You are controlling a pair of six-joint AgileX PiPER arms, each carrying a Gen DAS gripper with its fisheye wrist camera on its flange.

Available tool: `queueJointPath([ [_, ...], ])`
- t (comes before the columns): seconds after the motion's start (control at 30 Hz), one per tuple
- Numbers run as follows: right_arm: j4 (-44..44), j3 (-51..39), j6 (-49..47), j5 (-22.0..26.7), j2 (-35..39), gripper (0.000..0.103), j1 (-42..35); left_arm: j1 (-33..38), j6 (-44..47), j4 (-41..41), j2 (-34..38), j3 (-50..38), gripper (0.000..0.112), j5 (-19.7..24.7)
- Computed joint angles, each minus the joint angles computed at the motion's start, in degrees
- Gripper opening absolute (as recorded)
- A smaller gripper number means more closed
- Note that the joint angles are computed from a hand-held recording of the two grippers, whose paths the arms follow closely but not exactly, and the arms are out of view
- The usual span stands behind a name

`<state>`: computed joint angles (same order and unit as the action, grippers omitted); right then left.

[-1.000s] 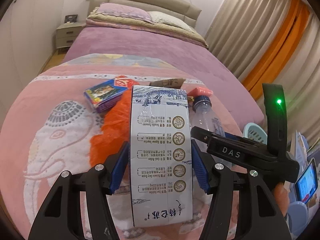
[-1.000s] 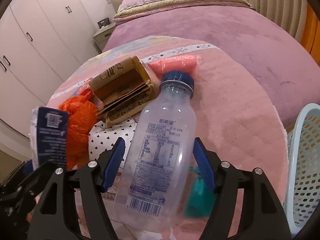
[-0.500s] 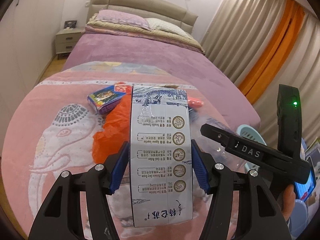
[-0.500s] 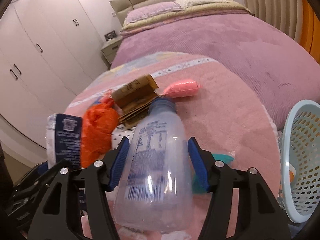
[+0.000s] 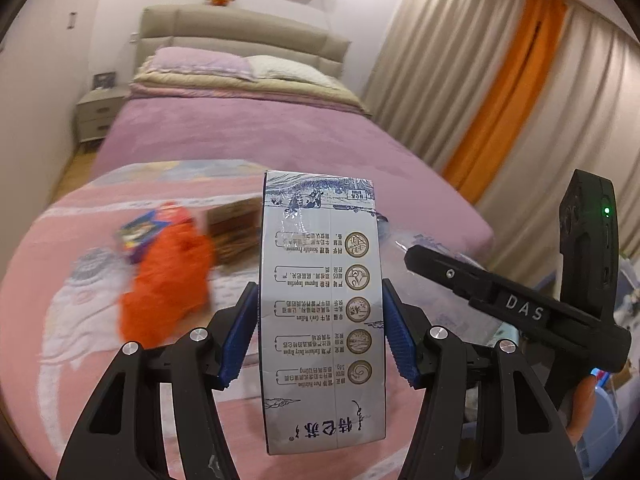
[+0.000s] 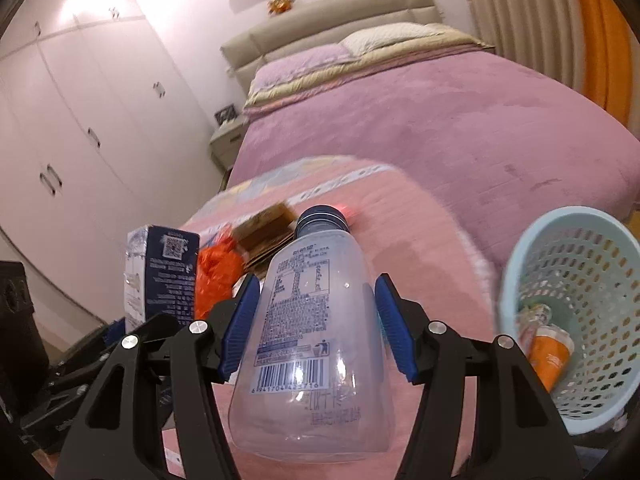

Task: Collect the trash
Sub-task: 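Carry the box and bottle over the blue basket and open both tools, then move both open tools back over the remaining trash on the rug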

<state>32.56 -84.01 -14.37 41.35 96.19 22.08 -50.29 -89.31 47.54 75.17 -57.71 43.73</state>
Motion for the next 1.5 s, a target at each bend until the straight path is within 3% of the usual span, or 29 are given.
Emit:
queueJointPath([
  [0.2,4.93,3.9,-5.28,-0.13,-4.21,0.056,-9.31,2.21,6.0,-4.12,10.1,-7.7,0.057,-9.13],
  [0.5,9.4,5.87,-10.97,0.53,-2.72,0.056,-23.85,4.31,25.14,-19.41,27.73,-26.74,0.057,-13.29],
  [0.73,6.57,3.88,-11.12,-2.07,4.37,0.056,-28.98,5.85,38.71,-31.69,41.22,-43.61,0.057,-10.61],
  [1.0,4.08,0.38,-8.97,-2.36,11.0,0.056,-31.56,5.31,43.59,-35.98,52.36,-58.88,0.06,-3.36],
  [1.1,2.03,-1.5,-7.39,-1.21,13.37,0.057,-32.0,4.95,42.61,-35.11,52.15,-58.02,0.069,-3.71],
  [1.2,3.26,-2.61,-8.75,0.22,14.57,0.063,-32.74,4.36,42.45,-34.06,50.77,-55.61,0.071,-4.96],
  [1.5,7.59,2.76,-16.02,-2.33,9.8,0.063,-32.39,2.73,34.16,-25.38,40.6,-40.24,0.071,-11.59],
])
